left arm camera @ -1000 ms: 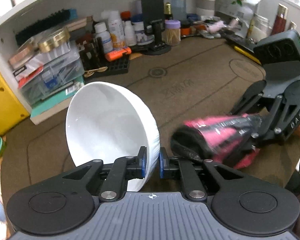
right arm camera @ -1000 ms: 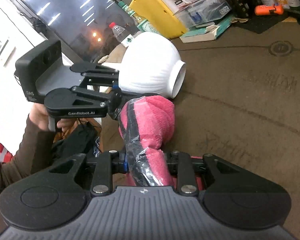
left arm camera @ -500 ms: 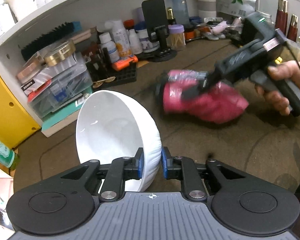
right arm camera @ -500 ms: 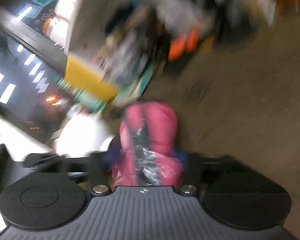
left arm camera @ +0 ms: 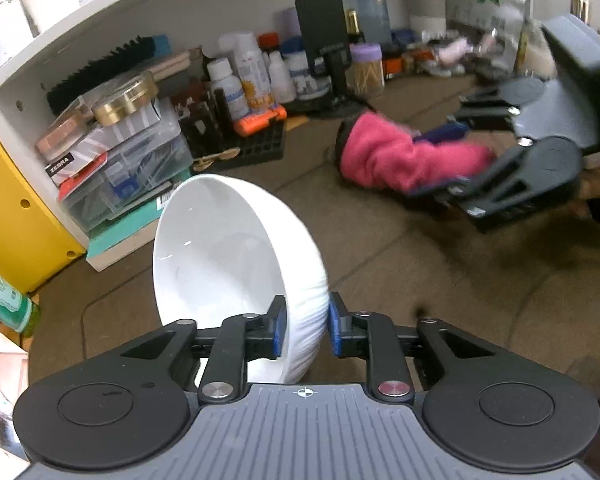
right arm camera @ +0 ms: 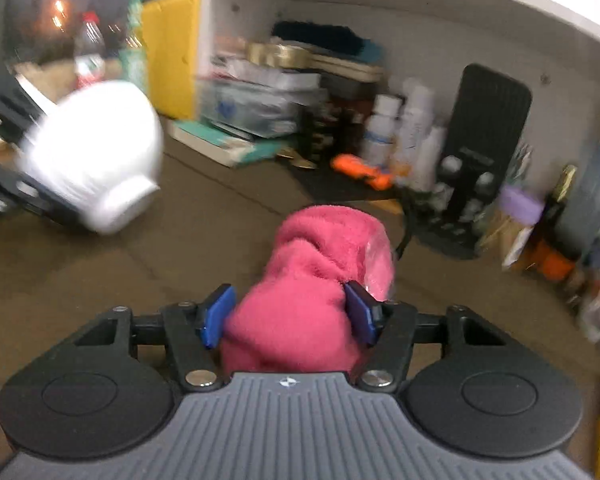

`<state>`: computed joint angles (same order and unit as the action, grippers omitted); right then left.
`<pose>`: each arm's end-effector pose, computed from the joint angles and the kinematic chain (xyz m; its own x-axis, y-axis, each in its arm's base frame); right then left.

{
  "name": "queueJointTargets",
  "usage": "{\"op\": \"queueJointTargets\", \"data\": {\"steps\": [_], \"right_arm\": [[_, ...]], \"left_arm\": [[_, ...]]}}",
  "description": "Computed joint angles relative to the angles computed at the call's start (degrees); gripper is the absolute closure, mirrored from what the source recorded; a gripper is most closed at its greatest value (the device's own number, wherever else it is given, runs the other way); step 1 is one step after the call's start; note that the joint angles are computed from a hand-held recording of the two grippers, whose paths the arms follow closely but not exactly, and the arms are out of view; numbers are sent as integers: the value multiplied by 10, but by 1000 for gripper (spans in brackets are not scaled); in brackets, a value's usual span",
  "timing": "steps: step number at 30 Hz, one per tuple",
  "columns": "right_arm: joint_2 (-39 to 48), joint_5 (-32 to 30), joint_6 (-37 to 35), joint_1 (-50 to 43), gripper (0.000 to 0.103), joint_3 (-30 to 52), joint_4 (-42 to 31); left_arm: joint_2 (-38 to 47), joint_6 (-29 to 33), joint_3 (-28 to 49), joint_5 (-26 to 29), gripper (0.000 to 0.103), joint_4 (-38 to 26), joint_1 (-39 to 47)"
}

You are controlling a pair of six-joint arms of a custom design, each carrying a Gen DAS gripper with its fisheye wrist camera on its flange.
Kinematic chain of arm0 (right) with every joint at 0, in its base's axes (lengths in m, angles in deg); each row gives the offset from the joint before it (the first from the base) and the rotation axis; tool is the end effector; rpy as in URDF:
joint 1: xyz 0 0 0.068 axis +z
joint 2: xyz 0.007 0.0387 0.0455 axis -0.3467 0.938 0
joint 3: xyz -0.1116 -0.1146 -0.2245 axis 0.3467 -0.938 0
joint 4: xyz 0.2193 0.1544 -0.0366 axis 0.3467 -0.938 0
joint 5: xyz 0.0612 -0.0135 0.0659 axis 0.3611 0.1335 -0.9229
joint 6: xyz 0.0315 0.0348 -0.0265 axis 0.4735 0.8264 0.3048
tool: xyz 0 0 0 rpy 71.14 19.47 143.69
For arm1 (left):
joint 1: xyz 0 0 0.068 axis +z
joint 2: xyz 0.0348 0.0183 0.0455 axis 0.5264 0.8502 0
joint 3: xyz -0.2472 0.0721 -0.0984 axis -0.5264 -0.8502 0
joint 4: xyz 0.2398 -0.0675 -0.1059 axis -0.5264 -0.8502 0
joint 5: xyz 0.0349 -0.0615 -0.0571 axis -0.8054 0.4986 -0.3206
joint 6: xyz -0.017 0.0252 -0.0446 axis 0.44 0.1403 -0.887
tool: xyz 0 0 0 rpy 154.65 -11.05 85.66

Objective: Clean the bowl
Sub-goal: 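Hold the white bowl with the left gripper while the right gripper brings the pink scrubber to its outer wall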

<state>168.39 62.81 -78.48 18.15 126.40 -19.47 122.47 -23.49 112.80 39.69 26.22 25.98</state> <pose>0.2971 0.2164 0.0953 -0.5170 -0.3029 -0.8006 -0.2563 0.9472 -0.1929 0.3474 -0.0470 0.1431 -0.3741 0.7092 -0.5975 0.7749 0.5930 0.2187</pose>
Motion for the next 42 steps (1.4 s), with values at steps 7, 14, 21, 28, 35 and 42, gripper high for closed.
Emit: {"op": "queueJointTargets", "data": {"steps": [7, 14, 21, 28, 35, 42], "right_arm": [[-40, -63, -31, -42, 79, -64, 105], [-54, -116, -168, 27, 79, -41, 156], [-90, -164, -305, 117, 79, -77, 99], [-99, -101, -243, 128, 79, -67, 102], [-21, -89, -109, 29, 79, -18, 182], [-5, -78, -83, 23, 79, -67, 252]], "left_arm": [[29, -25, 18, -42, 86, 6, -11], [9, -19, 34, 18, 85, -90, 32], [-6, 16, 16, 32, 85, -95, 44], [-32, 58, -15, 39, 86, -93, 37], [-28, 48, 17, 37, 81, -86, 22], [-9, 11, 18, 44, 55, -22, 47]]}}
